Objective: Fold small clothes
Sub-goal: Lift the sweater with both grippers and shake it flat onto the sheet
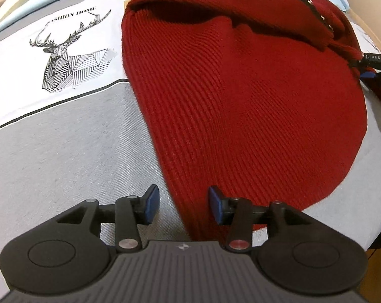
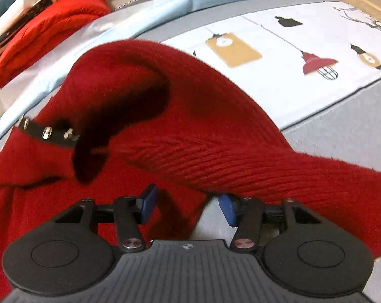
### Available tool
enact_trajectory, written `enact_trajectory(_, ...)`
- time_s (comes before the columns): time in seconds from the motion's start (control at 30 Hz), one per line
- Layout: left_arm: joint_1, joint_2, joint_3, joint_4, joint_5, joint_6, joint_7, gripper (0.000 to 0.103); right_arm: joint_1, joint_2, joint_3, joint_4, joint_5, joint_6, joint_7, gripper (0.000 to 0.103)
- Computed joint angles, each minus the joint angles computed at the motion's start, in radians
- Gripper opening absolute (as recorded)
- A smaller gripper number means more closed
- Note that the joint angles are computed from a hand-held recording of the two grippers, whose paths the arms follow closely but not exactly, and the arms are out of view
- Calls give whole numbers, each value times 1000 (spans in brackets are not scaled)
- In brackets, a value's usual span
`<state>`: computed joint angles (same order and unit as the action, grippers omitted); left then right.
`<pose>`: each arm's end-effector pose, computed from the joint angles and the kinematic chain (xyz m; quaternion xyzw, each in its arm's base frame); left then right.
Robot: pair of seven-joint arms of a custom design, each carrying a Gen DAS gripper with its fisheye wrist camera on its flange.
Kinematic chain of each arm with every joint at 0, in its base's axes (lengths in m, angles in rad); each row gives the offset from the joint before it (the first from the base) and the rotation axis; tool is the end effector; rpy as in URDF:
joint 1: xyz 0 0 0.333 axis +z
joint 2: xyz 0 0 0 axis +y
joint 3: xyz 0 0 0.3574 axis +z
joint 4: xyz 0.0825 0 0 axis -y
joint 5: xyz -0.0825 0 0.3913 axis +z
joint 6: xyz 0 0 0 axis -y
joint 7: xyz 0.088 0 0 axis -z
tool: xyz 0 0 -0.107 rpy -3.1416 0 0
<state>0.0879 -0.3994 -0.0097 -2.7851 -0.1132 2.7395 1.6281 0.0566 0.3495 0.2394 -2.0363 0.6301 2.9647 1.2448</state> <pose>0.3834 0.0345 0.3962 -0.7354 0.6538 -0.1375 0.1133 0.6369 0.1401 0.3646 -0.6679 0.6728 -0.0681 0.3108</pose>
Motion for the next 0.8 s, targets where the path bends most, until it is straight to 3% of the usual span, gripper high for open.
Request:
enact_trajectory(0.13,-12,34,14,30,-50,-15,-18,51,33,29,-16,26,-70,24,-11,72)
enact_trajectory(0.23,-9,55,7,45,-64,-15,-41,51,98,44,-71,22,-217,67,-5,73)
enact_trajectory(0.3,0,66,-7,52,-50,-14,-63,51,112,46,-76,8,-285,105,-9,69)
enact_trajectory(0.33,3,67,-15,54,-39,-14,-75,50,78,49,-39,4,-292,118,-29,53)
enact_trajectory(0.37,5,68,-20,54,-31,-12,-85,47,14,51,34,3,-278,123,-69,26)
enact_trajectory(0.43,5,69,-27,59,-20,-18,-105,39,-65,51,120,9,-251,98,-116,23)
enact_trajectory(0.53,8,58,-41,63,15,-27,-129,23,-69,24,121,3,-242,66,-149,21)
enact_trajectory(0.57,9,52,-44,63,25,-28,-136,16,-96,8,147,-5,-216,54,-186,20)
enact_trajectory(0.67,11,20,-53,61,53,-33,-168,13,-195,-48,240,-31,-92,8,-348,18)
enact_trajectory(0.8,-27,-53,-21,36,32,-43,-131,12,-243,-171,238,-103,8,-89,-511,18)
